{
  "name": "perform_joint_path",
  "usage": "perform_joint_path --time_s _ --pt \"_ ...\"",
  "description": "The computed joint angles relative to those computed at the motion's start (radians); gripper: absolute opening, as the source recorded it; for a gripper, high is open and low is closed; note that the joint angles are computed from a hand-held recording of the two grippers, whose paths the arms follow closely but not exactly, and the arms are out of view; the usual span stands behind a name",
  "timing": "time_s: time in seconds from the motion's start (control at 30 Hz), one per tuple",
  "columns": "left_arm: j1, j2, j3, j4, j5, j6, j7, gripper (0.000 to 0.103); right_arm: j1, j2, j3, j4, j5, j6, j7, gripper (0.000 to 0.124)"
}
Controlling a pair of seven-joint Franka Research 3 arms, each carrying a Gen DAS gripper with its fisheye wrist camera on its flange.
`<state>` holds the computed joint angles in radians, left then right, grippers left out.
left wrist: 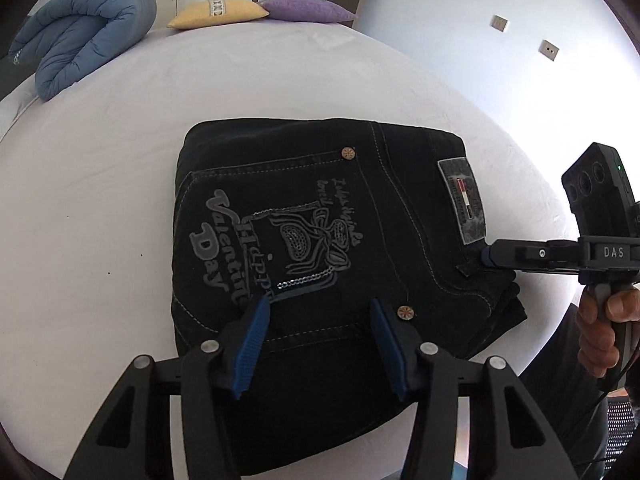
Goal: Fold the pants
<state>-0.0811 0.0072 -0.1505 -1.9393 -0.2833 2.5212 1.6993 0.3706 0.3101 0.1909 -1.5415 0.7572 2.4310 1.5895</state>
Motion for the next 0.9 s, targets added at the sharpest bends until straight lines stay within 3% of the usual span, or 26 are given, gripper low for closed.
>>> perform_joint_path --time_s 0.1,0.13,0.17,0.2,0.23,0.3,0.33,0.43,0.5,0.6,0.67,0.8,0.9 --pt "0.001 -0.056 0.006 -0.03 -0.03 -0.005 0.024 0.054 0.012 -0.057 -0.028 -0.049 -0.062 0.008 0.078 0.031" --pt "0.002 -0.083 0.013 -0.045 -0.021 0.01 0.023 0.06 0.018 -0.078 -0.042 -0.067 -0.102 0.018 0.12 0.034" --pt "0.005 -0.1 0.021 -0.055 -0.001 0.033 0.01 0.069 0.01 -0.096 -0.044 -0.084 -0.094 0.032 0.127 0.034" --pt "0.013 -0.108 0.03 -0.058 0.027 0.052 -0.02 0.092 0.004 -0.109 -0.044 -0.097 -0.074 0.058 0.133 0.034" --pt "0.02 -0.103 0.042 -0.05 0.038 0.063 -0.038 0.102 -0.003 -0.115 -0.046 -0.1 -0.067 0.071 0.137 0.034" --pt "0.036 -0.054 0.07 0.003 0.005 0.026 -0.022 0.102 -0.009 -0.081 -0.048 -0.049 -0.072 0.069 0.147 0.034" --pt "0.049 -0.012 0.076 0.06 0.007 -0.04 -0.03 0.102 -0.008 -0.052 -0.051 -0.009 -0.094 0.052 0.167 0.034" --pt "0.091 0.089 0.061 0.196 -0.065 -0.183 0.038 0.102 -0.018 0.058 -0.044 0.134 -0.12 -0.038 0.205 0.034" --pt "0.111 0.139 0.046 0.251 -0.055 -0.252 0.044 0.102 0.008 0.14 -0.069 0.251 -0.224 -0.13 0.309 0.034" --pt "0.125 0.169 0.025 0.292 -0.034 -0.289 0.042 0.102 -0.002 0.186 -0.052 0.298 -0.22 -0.139 0.337 0.034" --pt "0.121 0.18 0.013 0.31 0.001 -0.297 0.041 0.102 -0.013 0.19 -0.034 0.293 -0.193 -0.119 0.331 0.045" --pt "0.108 0.212 -0.008 0.347 0.045 -0.32 0.049 0.101 0.001 0.237 -0.03 0.357 -0.22 -0.138 0.328 0.048" --pt "0.101 0.231 -0.017 0.365 0.058 -0.34 0.042 0.09 0.024 0.283 -0.041 0.438 -0.28 -0.18 0.334 0.048"
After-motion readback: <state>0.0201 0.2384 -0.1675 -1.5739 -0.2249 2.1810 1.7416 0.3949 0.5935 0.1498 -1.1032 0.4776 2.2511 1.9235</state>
